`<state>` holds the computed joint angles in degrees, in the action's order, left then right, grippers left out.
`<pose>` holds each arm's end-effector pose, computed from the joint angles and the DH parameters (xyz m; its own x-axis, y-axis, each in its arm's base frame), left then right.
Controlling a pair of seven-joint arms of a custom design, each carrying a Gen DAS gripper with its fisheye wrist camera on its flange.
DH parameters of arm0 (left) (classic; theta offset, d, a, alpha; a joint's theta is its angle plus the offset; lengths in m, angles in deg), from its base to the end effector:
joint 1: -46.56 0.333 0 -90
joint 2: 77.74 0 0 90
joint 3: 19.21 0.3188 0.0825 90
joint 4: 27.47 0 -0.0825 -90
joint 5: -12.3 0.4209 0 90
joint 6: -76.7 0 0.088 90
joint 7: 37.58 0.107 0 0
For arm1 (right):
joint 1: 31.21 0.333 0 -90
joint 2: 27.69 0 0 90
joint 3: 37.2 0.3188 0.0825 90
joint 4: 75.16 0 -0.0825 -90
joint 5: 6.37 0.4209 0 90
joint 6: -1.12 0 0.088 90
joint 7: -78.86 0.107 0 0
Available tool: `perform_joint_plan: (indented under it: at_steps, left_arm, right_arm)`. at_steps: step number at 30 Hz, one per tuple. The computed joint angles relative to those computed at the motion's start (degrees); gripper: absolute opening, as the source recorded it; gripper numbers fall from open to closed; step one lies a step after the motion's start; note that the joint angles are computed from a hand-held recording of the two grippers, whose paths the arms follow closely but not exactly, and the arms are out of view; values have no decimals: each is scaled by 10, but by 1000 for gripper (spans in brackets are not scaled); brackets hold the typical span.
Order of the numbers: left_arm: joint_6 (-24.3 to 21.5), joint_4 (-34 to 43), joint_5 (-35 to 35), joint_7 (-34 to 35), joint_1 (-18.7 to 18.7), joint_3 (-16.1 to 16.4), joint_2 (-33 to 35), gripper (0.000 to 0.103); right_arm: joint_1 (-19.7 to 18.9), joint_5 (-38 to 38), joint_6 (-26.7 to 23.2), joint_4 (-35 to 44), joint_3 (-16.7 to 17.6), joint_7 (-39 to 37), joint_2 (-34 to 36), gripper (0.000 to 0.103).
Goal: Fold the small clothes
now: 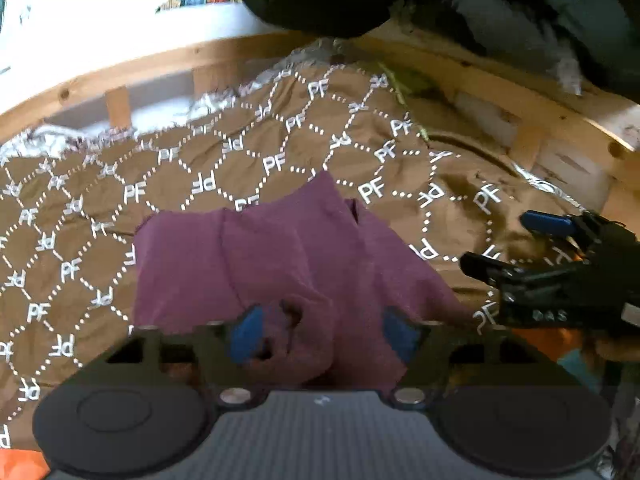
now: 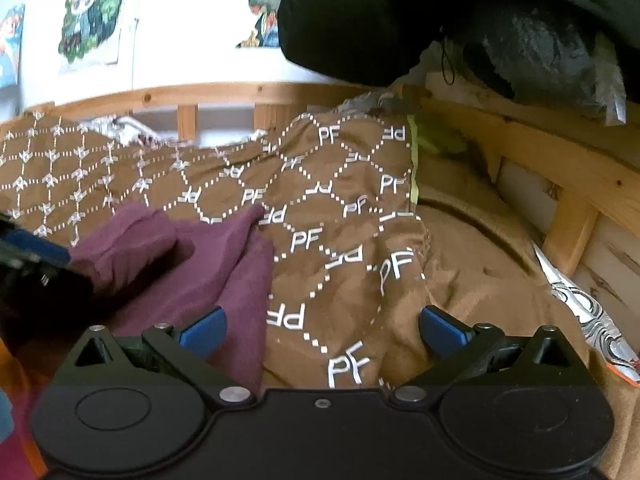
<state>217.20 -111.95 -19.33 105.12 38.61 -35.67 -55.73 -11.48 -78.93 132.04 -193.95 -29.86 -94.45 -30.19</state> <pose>0.7000 -0.2785 0.5275 -0.8300 -0.5570 0.0288 -0.4021 0.5619 -0.7229 0.5457 0.2548 0.4758 -0.4536 -0.8891 0.0615 -0.4610 0.1750 -0.8699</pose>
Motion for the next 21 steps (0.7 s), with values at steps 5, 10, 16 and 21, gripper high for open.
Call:
perform_joint_plan:
  at_steps: [5,10,16,21]
  left_arm:
    - [55,-82,-84,119,26,-19,-63,100]
    - [183,-157,-11,73,-15,17,-101,102]
    - [242,-200,87,34,-24,35,-103,102]
    - [206,-177,79,63,-4,20,-86,102]
  right_arm:
    - [4,-35,-12,-1,4,55,3,102]
    - [8,-49,-3,4,2,80,9,102]
    - [6,-81,77,7,-2,129,10,102]
    - [4,-79,132,34,-10,145,32,101]
